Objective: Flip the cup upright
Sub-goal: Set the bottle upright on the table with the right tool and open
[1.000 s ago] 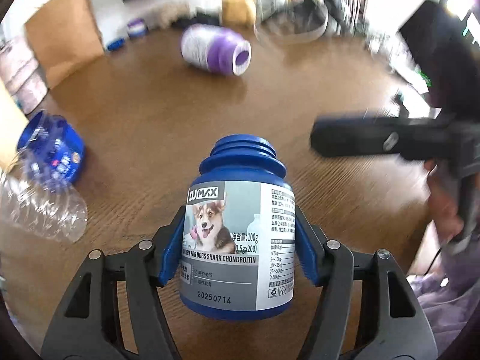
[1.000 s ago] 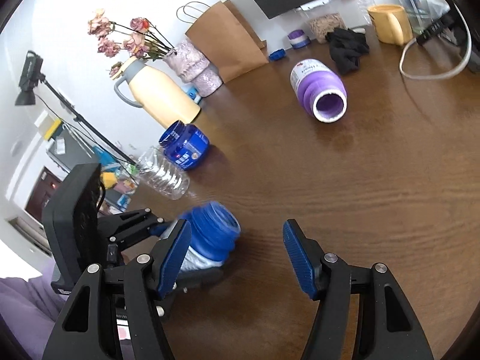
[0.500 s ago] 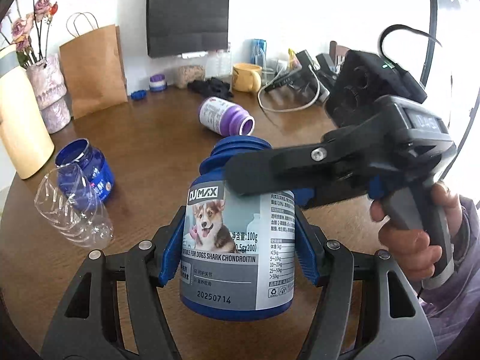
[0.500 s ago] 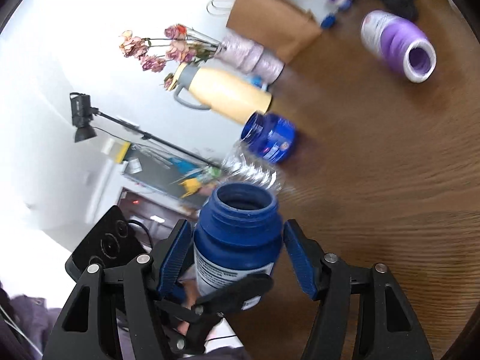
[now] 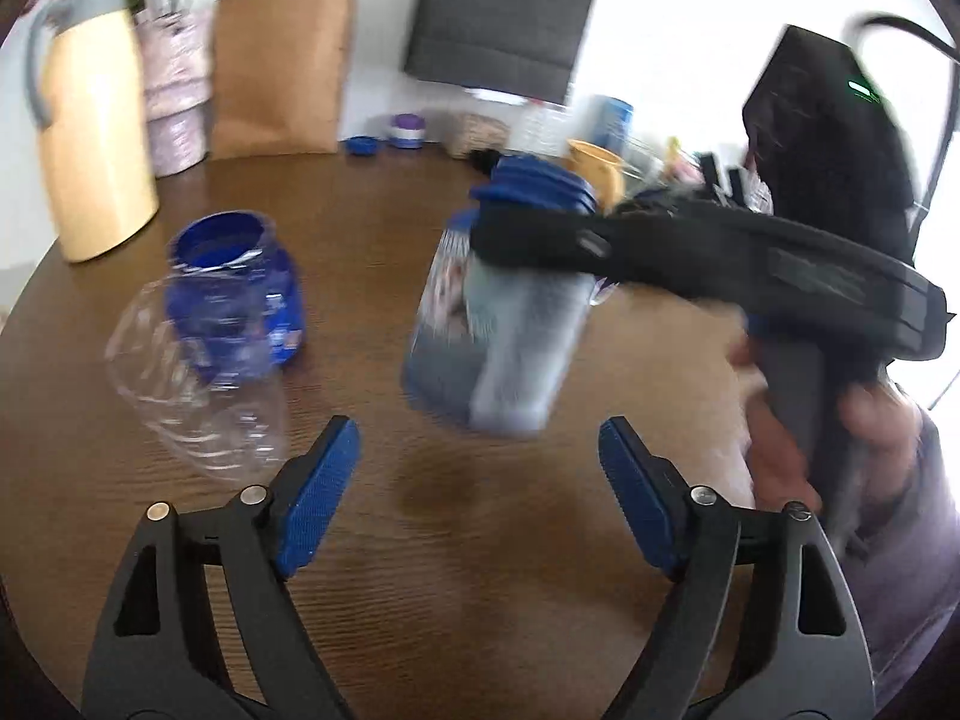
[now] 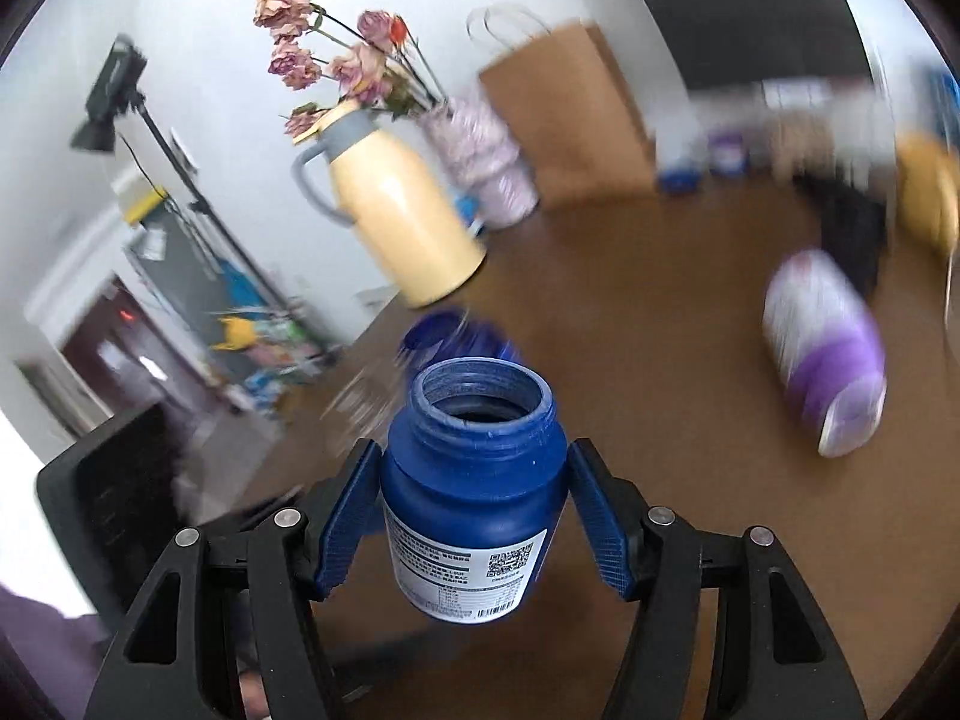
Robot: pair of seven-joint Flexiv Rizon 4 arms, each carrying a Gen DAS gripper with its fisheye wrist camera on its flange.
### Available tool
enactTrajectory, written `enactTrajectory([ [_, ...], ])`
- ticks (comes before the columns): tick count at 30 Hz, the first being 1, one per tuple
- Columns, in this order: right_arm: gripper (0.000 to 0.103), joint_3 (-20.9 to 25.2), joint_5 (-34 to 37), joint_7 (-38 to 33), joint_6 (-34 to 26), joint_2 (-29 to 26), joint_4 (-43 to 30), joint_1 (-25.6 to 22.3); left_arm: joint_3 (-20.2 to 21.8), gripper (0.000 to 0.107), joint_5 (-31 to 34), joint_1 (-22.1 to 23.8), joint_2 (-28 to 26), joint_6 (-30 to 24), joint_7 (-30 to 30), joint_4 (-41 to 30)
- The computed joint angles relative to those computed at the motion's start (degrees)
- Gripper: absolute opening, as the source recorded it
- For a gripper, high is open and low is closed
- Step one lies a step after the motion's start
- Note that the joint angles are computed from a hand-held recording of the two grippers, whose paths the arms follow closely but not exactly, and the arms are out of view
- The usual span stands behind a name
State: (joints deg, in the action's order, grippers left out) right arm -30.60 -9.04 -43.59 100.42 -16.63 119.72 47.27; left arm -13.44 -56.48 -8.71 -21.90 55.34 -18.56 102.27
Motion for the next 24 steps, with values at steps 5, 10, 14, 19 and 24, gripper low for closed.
enactTrajectory([
  [5,0.067,-6.00,-7.66,0.83,-8.70,-8.67,-10.05,-0.46,0.65,0.089,0.52,0.64,-1.18,0.58,-5.03,-2.11],
  [10,0.067,-8.08,-14.15,3.80,-11.58,-16.30,-16.99,-2.31,-0.04,0.092,0.88,0.51,-1.74,5.02,-6.41,-2.59],
  [14,0.068,-0.87,-15.70,2.65,-12.88,-16.14,-18.90,-8.03,-0.88,0.093,0.99,0.78,-1.99,6.44,-6.20,-2.40],
  [19,0.078,-2.90,-21.23,6.51,-13.83,-12.86,-15.98,-6.53,-1.42,0.093,1.52,1.07,-1.67,6.39,-6.29,-1.93],
  [24,0.080,-11.93,-27.57,13.74,-10.90,-8.08,-8.84,0.74,-1.47,0.093,0.18,0.46,0.62,7.03,-4.32,0.75],
])
